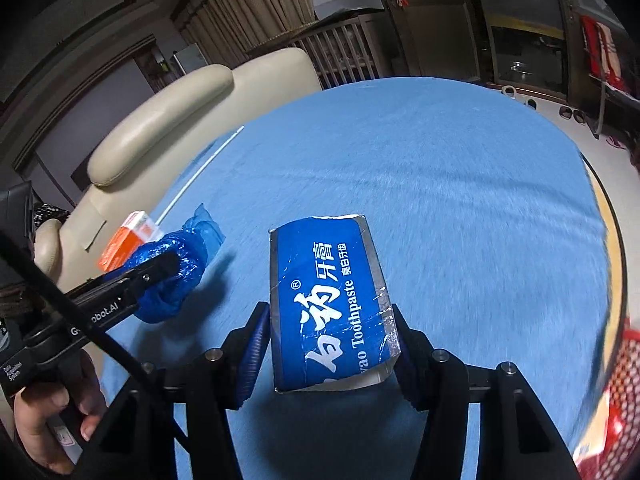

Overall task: Collect trash
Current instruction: 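Lift the blue bag and toothpaste box and hold them above the table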

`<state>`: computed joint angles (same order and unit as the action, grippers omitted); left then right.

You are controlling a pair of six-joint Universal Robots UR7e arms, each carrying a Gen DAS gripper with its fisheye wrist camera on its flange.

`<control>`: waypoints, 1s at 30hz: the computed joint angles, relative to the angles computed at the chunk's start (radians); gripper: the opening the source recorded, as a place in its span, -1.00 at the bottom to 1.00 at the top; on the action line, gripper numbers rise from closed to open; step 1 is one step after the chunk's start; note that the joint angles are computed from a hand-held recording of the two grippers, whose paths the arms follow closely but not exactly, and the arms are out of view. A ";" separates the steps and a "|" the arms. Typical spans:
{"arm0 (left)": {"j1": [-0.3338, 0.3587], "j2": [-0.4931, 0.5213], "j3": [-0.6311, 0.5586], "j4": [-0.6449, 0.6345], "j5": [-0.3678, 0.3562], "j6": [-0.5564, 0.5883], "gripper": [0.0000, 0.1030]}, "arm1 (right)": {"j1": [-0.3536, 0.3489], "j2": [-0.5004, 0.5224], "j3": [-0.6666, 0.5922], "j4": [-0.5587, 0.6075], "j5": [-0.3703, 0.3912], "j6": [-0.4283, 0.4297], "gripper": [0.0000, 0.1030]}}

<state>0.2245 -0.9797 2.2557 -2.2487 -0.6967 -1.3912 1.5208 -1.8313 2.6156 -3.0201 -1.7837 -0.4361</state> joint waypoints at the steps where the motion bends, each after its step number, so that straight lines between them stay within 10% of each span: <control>1: -0.018 -0.006 0.005 0.017 -0.006 -0.021 0.05 | 0.001 -0.029 0.016 0.010 0.002 0.004 0.15; 30: -0.302 -0.040 0.035 0.212 -0.089 -0.307 0.05 | -0.134 -0.661 0.149 0.313 0.133 -0.054 0.15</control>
<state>-0.0771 -1.0200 2.2908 -2.0372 -0.7852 -1.6981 1.3868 -2.4921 2.7646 -2.7068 -1.6504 -0.4897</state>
